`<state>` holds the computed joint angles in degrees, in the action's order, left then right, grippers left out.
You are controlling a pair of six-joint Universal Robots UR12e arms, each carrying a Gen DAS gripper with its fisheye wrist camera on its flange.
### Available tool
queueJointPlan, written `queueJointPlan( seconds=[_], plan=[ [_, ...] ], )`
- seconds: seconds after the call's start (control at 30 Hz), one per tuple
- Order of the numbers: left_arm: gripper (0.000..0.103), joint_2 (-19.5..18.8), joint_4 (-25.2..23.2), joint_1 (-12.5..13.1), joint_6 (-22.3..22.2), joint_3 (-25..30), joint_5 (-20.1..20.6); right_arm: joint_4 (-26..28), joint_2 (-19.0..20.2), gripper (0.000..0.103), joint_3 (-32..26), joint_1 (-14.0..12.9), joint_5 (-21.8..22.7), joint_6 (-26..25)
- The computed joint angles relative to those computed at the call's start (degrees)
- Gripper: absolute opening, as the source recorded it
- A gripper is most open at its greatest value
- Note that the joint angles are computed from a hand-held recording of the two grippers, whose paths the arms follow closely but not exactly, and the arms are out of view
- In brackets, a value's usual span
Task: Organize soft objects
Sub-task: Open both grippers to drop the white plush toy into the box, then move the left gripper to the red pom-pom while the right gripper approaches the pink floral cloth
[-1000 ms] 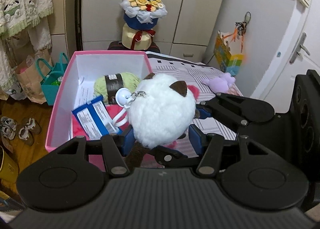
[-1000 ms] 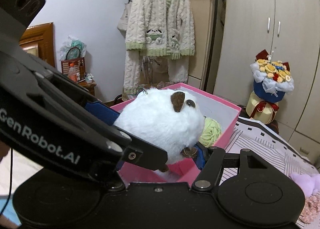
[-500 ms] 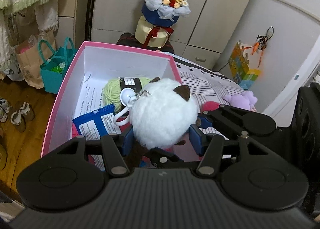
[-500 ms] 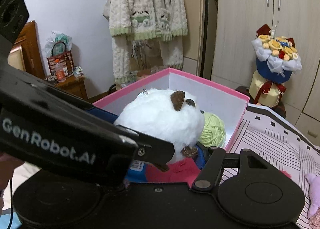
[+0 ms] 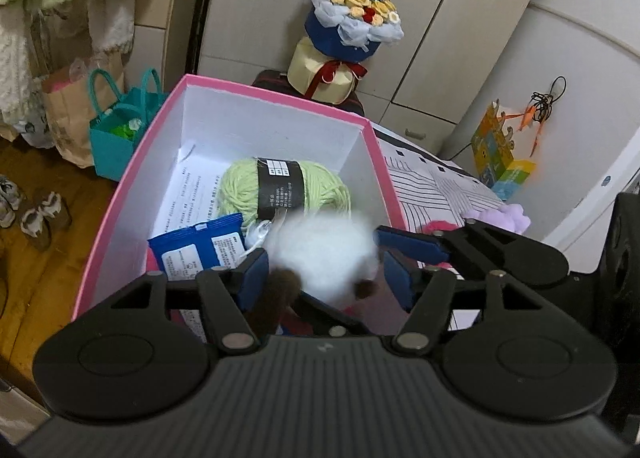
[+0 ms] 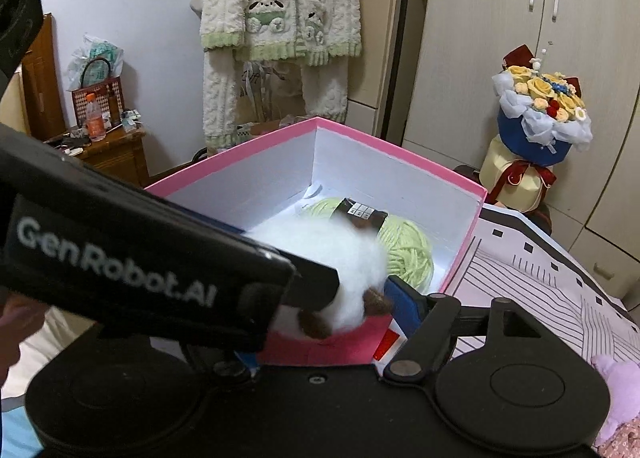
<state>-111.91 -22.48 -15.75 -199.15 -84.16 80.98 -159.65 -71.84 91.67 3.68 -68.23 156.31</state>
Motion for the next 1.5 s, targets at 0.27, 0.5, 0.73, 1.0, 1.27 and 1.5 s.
queueJointPlan(
  seconds=[0.27,0.5,0.73,1.0,1.27,1.5],
  plan=[
    [0.066,2.61,1.11,-0.13,0.60,-2.44,-0.06,0.37,-2.82,0.078,2.02,-1.47,2.65,0.70],
    [0.066,5.93,0.43,-1.13,3.90,-4.48,1.47,3.91,-6.28,0.078,3.84,-3.05,4.03,0.08],
    [0.066,8.39,0.05,-2.42,7.52,-5.96,2.57,8.11,-10.06,0.078,6.39,-6.89,9.49,1.64],
    [0.066,9.49,-0.51,-3.84,10.12,-6.51,0.01,7.72,-13.86,0.078,10.37,-12.38,12.47,3.07],
    [0.066,6.81,-4.80,-6.75,12.91,-2.53,-0.79,3.33,-15.68,0.078,14.20,-18.18,15.94,3.98],
    [0.066,2.49,-6.16,-9.04,15.09,2.55,-1.92,-0.65,-14.81,0.078,15.35,-21.72,17.28,4.34]
  ],
)
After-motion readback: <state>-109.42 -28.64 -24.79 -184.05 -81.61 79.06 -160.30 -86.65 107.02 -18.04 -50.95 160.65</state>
